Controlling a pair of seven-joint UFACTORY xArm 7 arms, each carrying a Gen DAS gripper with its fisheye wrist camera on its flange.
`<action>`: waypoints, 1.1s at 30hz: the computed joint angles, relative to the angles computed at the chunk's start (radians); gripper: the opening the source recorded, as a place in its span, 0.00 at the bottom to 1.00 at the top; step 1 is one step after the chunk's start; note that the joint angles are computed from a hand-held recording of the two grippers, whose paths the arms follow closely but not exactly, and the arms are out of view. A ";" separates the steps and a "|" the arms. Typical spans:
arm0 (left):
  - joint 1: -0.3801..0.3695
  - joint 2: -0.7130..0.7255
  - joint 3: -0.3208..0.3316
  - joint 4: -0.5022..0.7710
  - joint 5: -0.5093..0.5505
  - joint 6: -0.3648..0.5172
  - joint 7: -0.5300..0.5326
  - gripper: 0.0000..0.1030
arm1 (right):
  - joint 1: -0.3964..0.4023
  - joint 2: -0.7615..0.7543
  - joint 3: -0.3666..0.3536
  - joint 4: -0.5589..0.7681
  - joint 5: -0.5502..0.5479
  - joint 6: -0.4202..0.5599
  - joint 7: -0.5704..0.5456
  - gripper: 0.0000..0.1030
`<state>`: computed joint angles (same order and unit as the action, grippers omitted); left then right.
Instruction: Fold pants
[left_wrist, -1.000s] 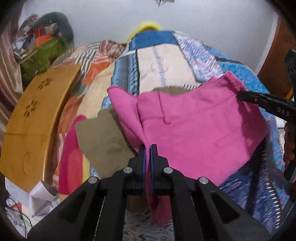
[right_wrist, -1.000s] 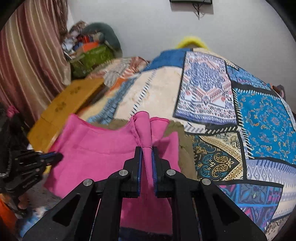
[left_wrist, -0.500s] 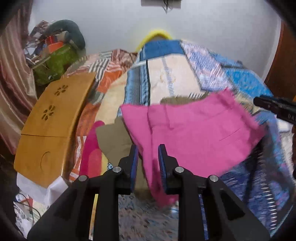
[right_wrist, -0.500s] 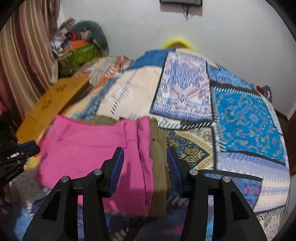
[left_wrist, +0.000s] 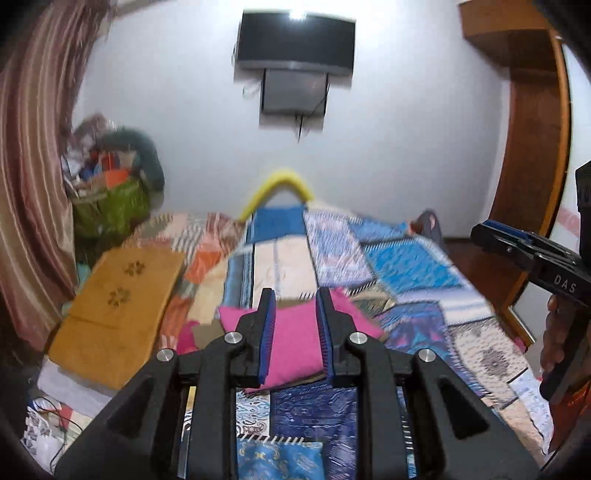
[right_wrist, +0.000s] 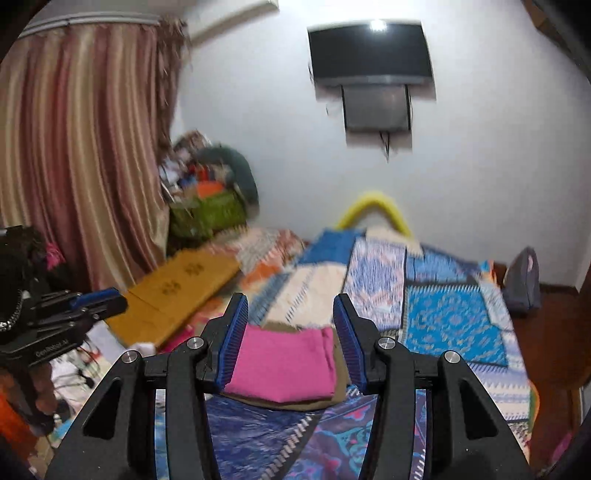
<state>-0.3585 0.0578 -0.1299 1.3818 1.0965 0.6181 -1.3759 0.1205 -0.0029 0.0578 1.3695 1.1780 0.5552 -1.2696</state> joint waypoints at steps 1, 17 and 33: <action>-0.019 -0.033 -0.013 -0.014 0.042 0.033 -0.033 0.21 | -0.004 -0.052 -0.004 -0.040 0.043 0.015 -0.030 0.43; -0.051 -0.317 -0.307 -0.165 0.235 0.349 -0.242 0.69 | 0.184 -0.528 -0.155 -0.415 0.261 -0.018 -0.261 0.78; -0.060 -0.322 -0.386 -0.164 0.264 0.456 -0.267 1.00 | 0.198 -0.592 -0.166 -0.487 0.314 -0.059 -0.283 1.00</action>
<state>-0.4186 -0.2642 -0.5160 1.2181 1.3606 1.0745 -1.6428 0.3181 -0.5945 -0.1081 0.8822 1.4916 0.4962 -1.5524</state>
